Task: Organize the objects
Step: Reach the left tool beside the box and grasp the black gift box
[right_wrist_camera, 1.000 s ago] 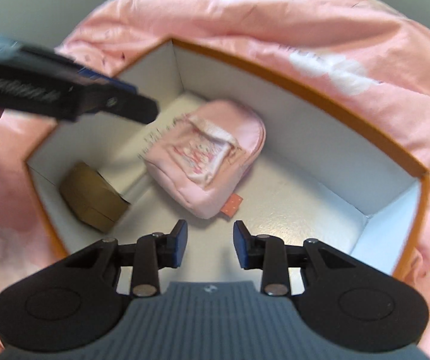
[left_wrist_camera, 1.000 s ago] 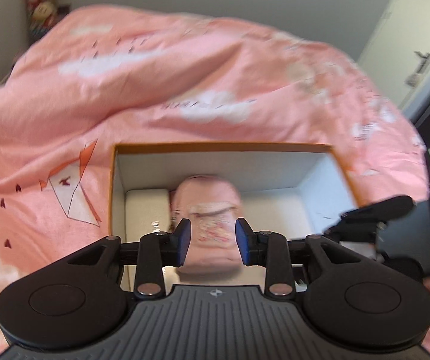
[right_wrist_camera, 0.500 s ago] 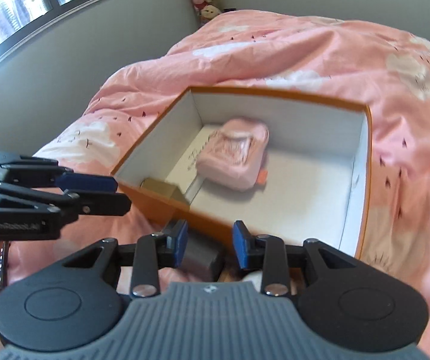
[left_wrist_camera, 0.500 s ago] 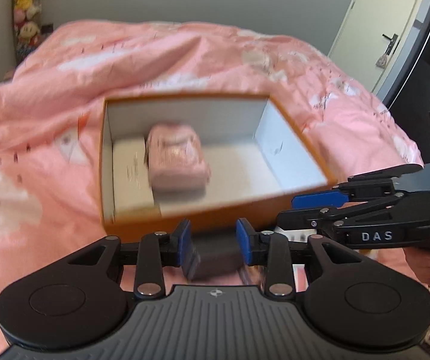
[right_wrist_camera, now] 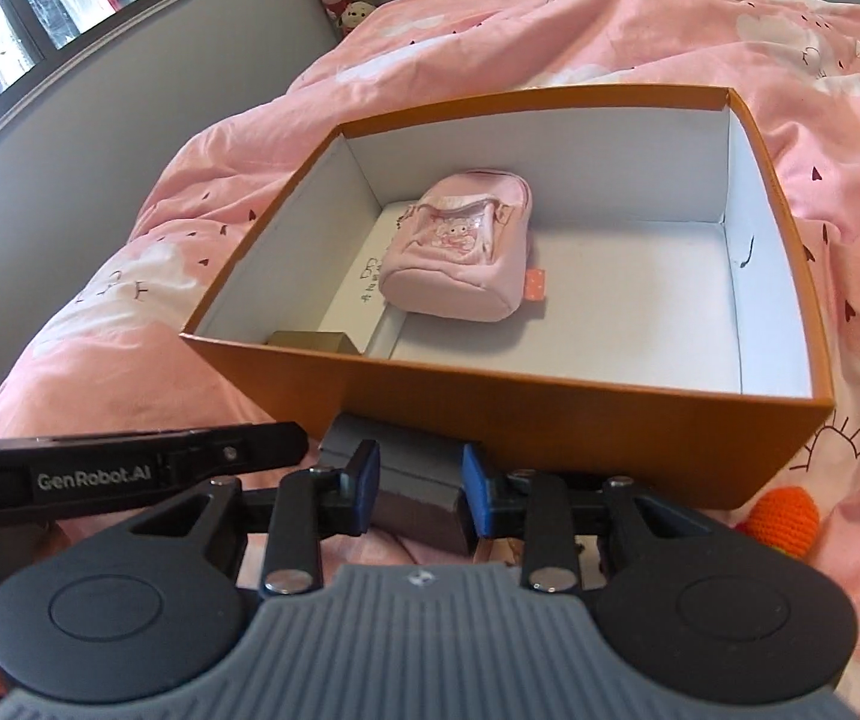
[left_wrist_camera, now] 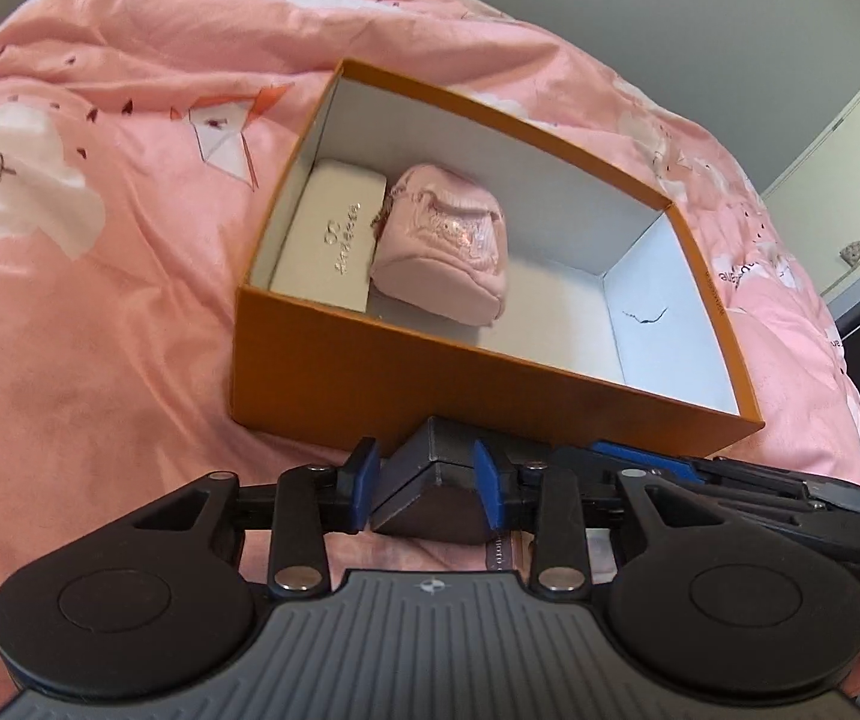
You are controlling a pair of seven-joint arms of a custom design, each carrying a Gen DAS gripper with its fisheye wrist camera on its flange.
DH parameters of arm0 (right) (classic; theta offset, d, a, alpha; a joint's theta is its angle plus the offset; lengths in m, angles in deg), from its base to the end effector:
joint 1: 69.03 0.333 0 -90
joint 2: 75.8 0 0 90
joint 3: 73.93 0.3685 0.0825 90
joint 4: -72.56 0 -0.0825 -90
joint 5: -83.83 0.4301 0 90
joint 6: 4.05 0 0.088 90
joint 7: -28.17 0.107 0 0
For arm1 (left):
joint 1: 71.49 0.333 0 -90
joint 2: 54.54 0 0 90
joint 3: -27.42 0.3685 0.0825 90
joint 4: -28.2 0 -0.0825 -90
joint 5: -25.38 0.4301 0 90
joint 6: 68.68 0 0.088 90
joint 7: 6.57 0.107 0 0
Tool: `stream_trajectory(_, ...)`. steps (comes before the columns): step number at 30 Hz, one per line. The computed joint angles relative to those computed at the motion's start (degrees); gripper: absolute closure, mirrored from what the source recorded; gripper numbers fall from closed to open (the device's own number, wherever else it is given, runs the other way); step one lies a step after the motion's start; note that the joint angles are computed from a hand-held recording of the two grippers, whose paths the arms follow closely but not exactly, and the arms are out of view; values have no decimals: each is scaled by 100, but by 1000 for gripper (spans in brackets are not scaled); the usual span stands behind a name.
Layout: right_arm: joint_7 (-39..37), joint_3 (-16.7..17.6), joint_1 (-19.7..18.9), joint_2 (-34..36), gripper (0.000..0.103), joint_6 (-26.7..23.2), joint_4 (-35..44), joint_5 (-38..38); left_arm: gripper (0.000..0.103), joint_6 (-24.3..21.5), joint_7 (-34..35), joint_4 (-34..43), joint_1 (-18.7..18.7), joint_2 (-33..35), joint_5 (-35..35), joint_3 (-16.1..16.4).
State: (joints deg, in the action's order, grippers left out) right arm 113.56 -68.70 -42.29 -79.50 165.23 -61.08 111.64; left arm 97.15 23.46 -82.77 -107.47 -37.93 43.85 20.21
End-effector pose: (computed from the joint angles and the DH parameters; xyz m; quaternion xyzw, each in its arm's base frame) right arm 0.5016 0.2772 0.4604 -0.7241 0.5954 -0.0686 0.3413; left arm 0.5091 -0.4935 0.4358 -0.6747 0.6580 -0.3327 0.0345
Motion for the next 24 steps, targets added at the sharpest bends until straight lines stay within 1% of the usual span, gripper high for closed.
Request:
stream_trajectory(2, -37, -2, 6, 51, 72, -2, 45, 88, 72, 44, -1, 7, 15, 50, -84, -35)
stream_trajectory(3, -44, 3, 0, 73, 72, -8, 63, 130, 77, 34, 110, 14, 69, 73, -195, -109)
stream_trajectory(4, -21, 12, -17, 96, 75, -32, 80, 132, 82, 10, 227, 23, 111, 96, -300, -171)
stream_trajectory(6, -4, 36, -46, 119, 79, -119, 96, 161, 85, -42, 354, 18, 123, 113, -422, -199)
stream_trajectory(7, -66, 41, -50, 126, 82, -164, 102, 251, 89, -55, 462, -3, 162, 105, -515, -246)
stream_trajectory(9, -132, 65, -62, 128, 85, -225, 89, 362, 95, -217, 628, -9, 193, 85, -662, -300)
stream_trajectory(10, -100, 84, -75, 119, 86, -214, 65, 302, 96, -411, 637, 18, 163, 72, -659, -279)
stream_trajectory(11, -62, 95, -85, 100, 87, -254, 50, 241, 96, -588, 616, 37, 143, 60, -647, -267)
stream_trajectory(12, -121, 94, -74, 80, 88, -305, 40, 299, 96, -635, 619, 1, 172, 32, -691, -300)
stream_trajectory(14, -231, 85, -50, 37, 92, -419, 15, 398, 96, -535, 825, -151, 347, -60, -988, -481)
stream_trajectory(15, -272, 78, -43, 14, 92, -505, -1, 419, 96, -461, 858, -237, 374, -125, -1057, -508)
stream_trajectory(16, -268, 81, -38, -7, 93, -535, -35, 411, 96, -428, 821, -301, 348, -189, -1018, -476)
stream_trajectory(19, -346, 64, -1, -70, 96, -624, -125, 445, 95, -335, 412, -430, 185, -353, -576, -288)
stream_trajectory(21, -363, 51, 15, -95, 97, -714, -154, 442, 95, -165, 313, -481, 214, -399, -483, -308)
stream_trajectory(23, -414, 33, 32, -121, 97, -803, -175, 497, 88, -7, 230, -454, 202, -370, -357, -280)
stream_trajectory(24, -417, 30, 37, -132, 97, -823, -187, 508, 82, -3, 204, -416, 187, -344, -306, -265)
